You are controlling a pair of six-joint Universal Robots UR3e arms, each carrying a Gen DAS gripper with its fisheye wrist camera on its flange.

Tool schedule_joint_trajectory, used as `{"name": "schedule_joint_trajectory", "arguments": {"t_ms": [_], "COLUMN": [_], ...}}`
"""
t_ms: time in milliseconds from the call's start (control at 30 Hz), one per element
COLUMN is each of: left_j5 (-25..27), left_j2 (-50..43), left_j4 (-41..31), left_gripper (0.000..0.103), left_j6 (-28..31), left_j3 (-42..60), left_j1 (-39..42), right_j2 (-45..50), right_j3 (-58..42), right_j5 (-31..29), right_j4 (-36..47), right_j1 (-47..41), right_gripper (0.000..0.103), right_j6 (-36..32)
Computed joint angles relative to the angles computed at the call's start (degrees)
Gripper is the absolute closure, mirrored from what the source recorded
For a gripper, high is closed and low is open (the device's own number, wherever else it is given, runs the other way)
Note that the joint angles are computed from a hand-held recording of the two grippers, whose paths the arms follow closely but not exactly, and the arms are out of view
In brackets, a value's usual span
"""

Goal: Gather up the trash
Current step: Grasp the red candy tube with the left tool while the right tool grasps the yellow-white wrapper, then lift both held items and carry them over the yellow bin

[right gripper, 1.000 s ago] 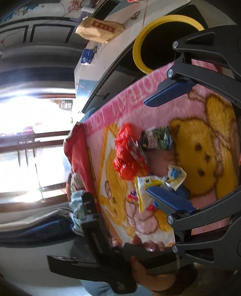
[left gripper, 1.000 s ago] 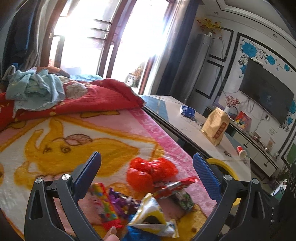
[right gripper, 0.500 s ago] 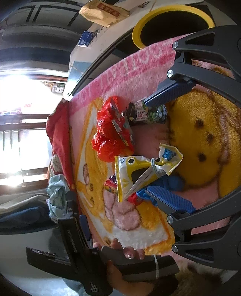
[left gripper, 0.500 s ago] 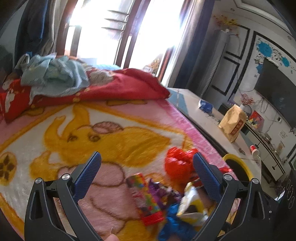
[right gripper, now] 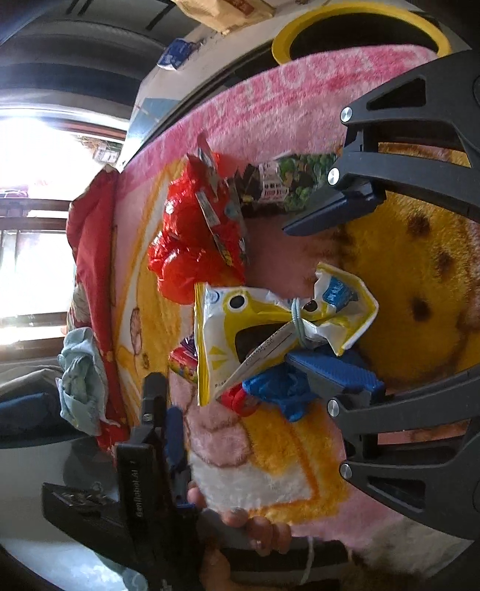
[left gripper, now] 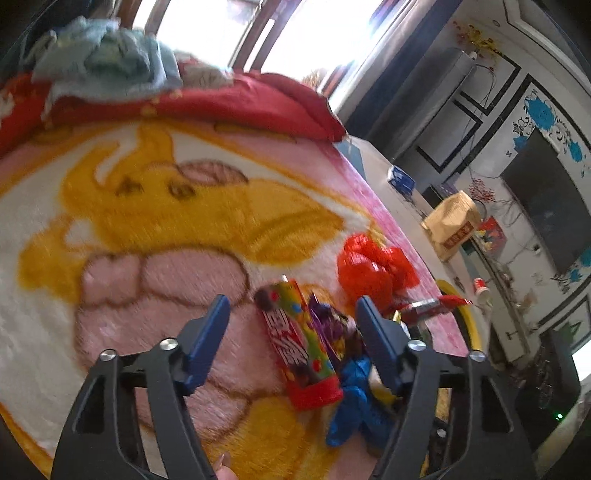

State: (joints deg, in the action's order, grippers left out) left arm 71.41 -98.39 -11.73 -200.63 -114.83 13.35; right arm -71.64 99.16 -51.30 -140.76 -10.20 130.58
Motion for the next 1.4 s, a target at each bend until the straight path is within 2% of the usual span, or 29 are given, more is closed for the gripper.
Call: {"name": "schedule_joint_trajectory", "arguments": {"t_ms": [67,200,267,400,467,533,567,833,1400], "left_j5": [-1.9,-5.2,-5.4,-5.3,-5.5,-6.6,-7.1,-7.5,-2.4], "left_j2": [-0.9,-2.7,-3.6,-5.0,-5.4,-6.0,-6.2,-4.9,0.5], "left_j4": [0.1,0.8,1.3,2.8,3.0,3.8,3.9,5.9,5.4], "left_gripper": [0.041,0.045,0.049,0.051,0.054,0.063,0.064,0.066,0.067], "left_j6": [-0.3,-1.0,-1.7,-2.2,-2.4,-2.6,-2.7,-2.2,-0.2], "left_j3": [-0.6,-1.8,-2.2,-2.4,-2.2,-2.3,-2.2,-3.4,-1.7], "left_j1": [0.4,1.2,1.0,0.5,0.5,0.8,1.0,1.3,-1.5], "right_j2": [0.8,1.8,2.3,3.3,3.3,2.7,2.5,1.8,-1.8], "right_j3": [-1.0,-1.7,-2.0,-3.3,-3.6,-3.0,-2.7,-2.1,-1.9], "right_j5": [0.5,0.4,0.4,0.7,1.2,1.7,1.7,2.6,6.3], "right_j4": [1.6,2.6,3.0,4.4,5.3,5.6,5.4,5.3,7.7], "right_j1": [0.1,0.3,0.4,0.4,0.3,0.1,0.2,-0.4,-3.7], "right_gripper": [0.054,0.055,0.055,0.057,0.065,0.073,0.074,0.076,0.076], "right_j6": [-0.7,-0.8,-0.7,0.0,0.1,-0.7,-0.9,-0.2,-0.6]}}
